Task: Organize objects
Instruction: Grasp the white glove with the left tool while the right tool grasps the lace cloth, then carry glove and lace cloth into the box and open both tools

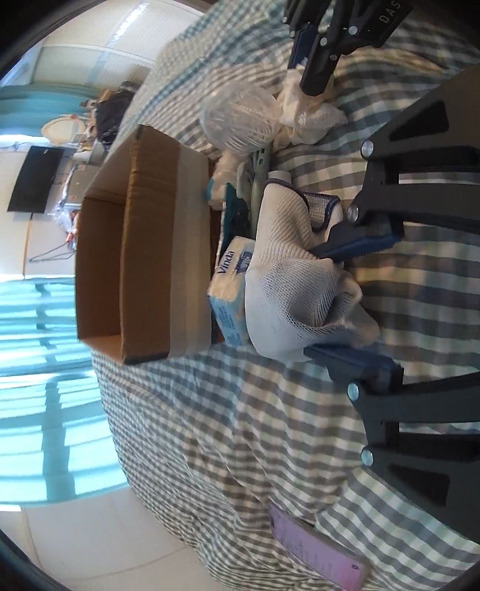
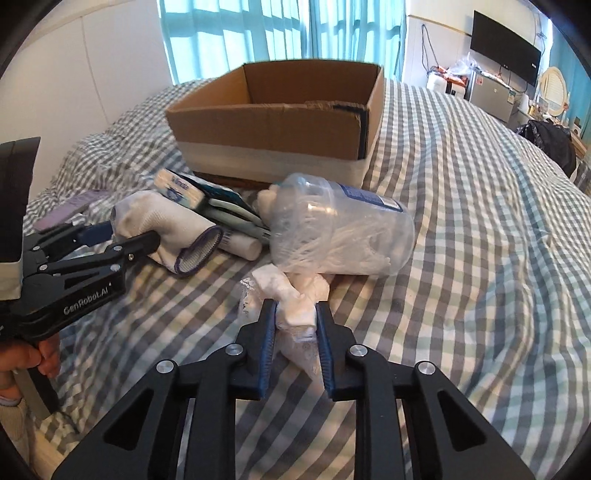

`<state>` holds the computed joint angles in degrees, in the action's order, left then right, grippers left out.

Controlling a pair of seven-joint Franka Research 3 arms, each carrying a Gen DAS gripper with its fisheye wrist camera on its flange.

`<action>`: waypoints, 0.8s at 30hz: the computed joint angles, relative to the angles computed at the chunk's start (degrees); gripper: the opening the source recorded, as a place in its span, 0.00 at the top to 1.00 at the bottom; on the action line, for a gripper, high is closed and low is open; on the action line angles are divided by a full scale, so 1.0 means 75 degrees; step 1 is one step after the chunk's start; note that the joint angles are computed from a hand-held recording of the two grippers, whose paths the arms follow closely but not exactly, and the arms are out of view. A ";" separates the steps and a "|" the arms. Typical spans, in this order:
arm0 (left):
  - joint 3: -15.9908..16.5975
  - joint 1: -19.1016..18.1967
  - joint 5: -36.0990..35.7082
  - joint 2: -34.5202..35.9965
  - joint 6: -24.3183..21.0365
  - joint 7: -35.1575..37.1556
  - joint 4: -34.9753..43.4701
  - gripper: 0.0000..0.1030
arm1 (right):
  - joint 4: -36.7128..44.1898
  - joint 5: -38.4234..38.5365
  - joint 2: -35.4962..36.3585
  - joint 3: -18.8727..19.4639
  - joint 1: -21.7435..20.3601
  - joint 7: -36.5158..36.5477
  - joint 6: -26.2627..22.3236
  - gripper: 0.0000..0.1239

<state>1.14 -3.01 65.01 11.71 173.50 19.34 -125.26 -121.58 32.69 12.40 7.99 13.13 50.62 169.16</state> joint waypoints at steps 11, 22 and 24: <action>-0.0352 0.0437 0.1978 -0.1367 0.0035 -0.1876 -0.0615 0.65 | -0.0594 0.1352 -0.1164 0.0148 0.0194 -0.1404 0.0410 0.95; -0.0836 0.0853 0.2598 -0.1912 -0.0153 -0.2404 -0.0601 0.65 | -0.0534 -0.0034 -0.0825 -0.0373 0.0535 0.0161 0.0488 0.57; -0.0848 0.0857 0.2396 -0.1793 -0.0185 -0.2184 -0.0567 0.65 | -0.0284 -0.0431 -0.0450 -0.0431 0.0515 0.0562 0.0251 0.57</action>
